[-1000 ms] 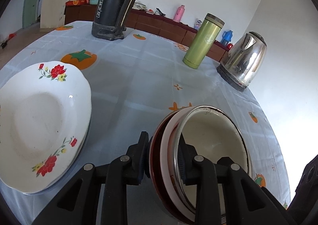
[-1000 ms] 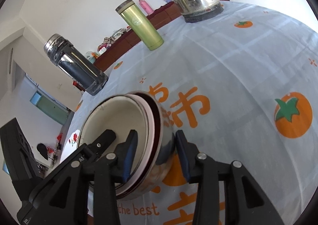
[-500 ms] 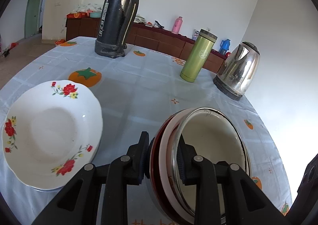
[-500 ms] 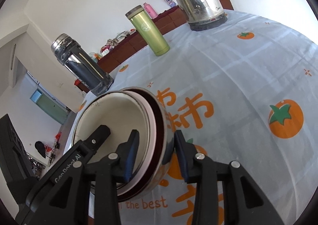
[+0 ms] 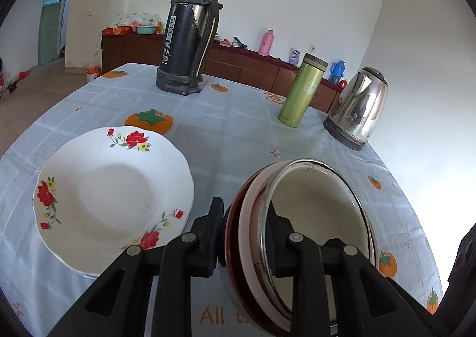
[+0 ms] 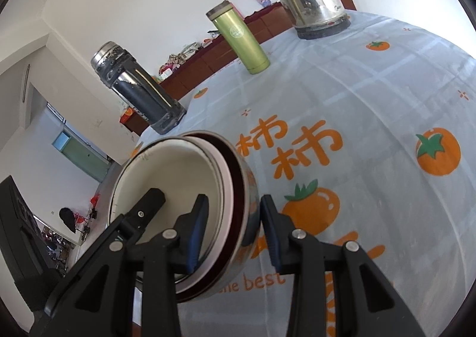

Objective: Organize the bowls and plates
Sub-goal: 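Lift the nested bowls with both tools and carry them toward the floral plates, then lower the nested bowls onto the floral plate stack with both tools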

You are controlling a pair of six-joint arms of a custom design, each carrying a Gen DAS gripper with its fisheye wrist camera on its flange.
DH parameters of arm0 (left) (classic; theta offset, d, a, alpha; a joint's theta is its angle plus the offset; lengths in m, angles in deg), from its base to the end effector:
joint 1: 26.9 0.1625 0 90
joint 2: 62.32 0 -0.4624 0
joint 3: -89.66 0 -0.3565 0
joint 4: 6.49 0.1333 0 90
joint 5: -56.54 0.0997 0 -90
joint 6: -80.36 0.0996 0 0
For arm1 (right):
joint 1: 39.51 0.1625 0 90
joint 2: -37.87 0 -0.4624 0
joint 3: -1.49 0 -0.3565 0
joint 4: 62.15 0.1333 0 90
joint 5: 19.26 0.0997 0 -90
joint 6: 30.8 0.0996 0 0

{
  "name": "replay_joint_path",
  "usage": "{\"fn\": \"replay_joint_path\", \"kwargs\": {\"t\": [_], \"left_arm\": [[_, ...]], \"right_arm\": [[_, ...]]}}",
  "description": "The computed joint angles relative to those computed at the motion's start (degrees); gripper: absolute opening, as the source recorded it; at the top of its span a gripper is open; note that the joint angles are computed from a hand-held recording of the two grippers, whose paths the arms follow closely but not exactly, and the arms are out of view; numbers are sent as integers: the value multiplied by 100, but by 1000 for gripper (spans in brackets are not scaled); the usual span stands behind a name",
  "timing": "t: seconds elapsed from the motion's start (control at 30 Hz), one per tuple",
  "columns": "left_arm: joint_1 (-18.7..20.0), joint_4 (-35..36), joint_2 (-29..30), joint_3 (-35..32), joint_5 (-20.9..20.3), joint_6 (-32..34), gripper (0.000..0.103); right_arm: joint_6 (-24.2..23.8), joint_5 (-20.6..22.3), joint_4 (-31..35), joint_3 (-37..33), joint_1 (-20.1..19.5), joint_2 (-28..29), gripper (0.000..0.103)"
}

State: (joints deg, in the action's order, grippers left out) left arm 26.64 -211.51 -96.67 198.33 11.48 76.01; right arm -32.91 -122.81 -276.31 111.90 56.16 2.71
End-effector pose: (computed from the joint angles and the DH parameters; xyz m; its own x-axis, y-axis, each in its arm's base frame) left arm -0.1926 -0.6033 0.0917 -0.8748 0.0038 -0.4845 0.3853 0.6118 -0.6908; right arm 0.1694 -0.5935 0.0955 -0.9818 0.0555 0.1816 -0.1012 0.6565 -0.7475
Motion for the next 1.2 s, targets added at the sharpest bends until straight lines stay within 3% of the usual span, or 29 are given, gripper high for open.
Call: {"fn": "replay_joint_path", "kwargs": {"t": [0.5, 0.83, 1.2], "left_arm": [[-29, -193, -233, 489, -100, 160, 28], [118, -232, -534, 677, -197, 145, 28], [363, -268, -850, 711, -209, 328, 28]], "right_arm": [[273, -206, -724, 358, 175, 132, 37], [304, -363, -837, 194, 410, 389, 37], [310, -449, -469, -302, 702, 697, 37]]}}
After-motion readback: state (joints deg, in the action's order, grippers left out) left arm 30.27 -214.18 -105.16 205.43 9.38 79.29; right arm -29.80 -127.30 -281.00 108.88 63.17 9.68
